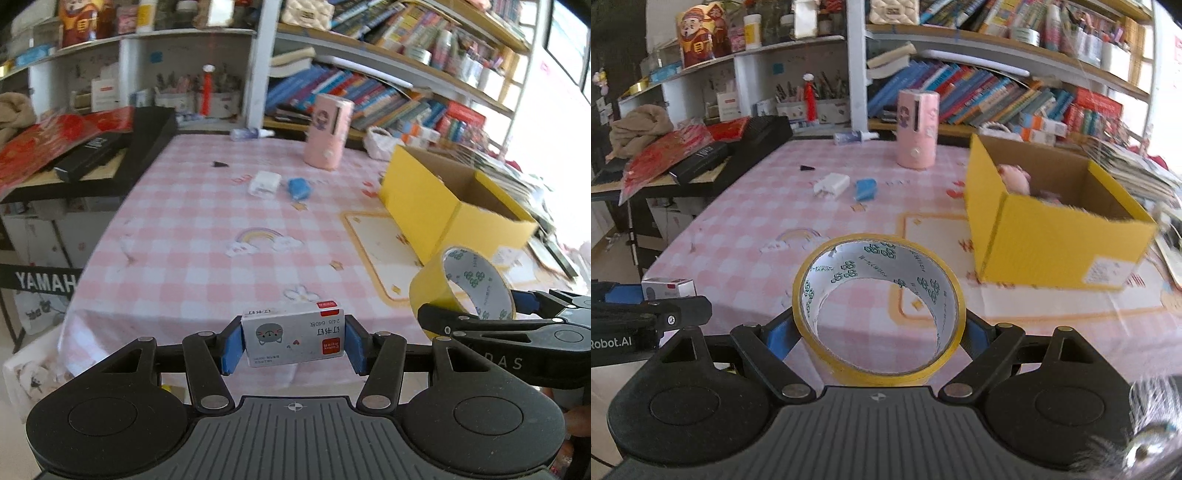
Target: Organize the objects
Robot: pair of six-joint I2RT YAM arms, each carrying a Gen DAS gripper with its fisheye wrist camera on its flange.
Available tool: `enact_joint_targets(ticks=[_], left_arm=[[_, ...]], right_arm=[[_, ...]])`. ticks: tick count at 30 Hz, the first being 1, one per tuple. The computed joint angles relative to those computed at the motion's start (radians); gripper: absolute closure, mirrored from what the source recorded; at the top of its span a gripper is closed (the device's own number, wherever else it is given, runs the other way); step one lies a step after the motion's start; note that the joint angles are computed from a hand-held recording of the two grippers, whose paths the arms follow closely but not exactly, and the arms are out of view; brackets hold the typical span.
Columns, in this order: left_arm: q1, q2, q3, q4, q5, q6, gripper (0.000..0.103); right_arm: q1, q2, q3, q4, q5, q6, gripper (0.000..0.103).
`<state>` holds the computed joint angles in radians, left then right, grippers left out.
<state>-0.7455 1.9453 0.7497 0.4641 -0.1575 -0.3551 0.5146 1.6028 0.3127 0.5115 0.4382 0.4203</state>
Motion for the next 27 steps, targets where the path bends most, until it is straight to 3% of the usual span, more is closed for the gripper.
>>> enact_joint_targets(ticks=[15,27], left_arm=[[-0.077,0.075,0.099,-0.027,0.102,0.076,0.049],[-0.121,0.149,0.224,-0.073,0.155,0.112,0.049]], right_arm=[[0.010,-0.182,-0.141,-0.185,0.124,0.216,0.017],[-0.044,-0.324,-0.202,-0.312,0.161,0.266,0.017]])
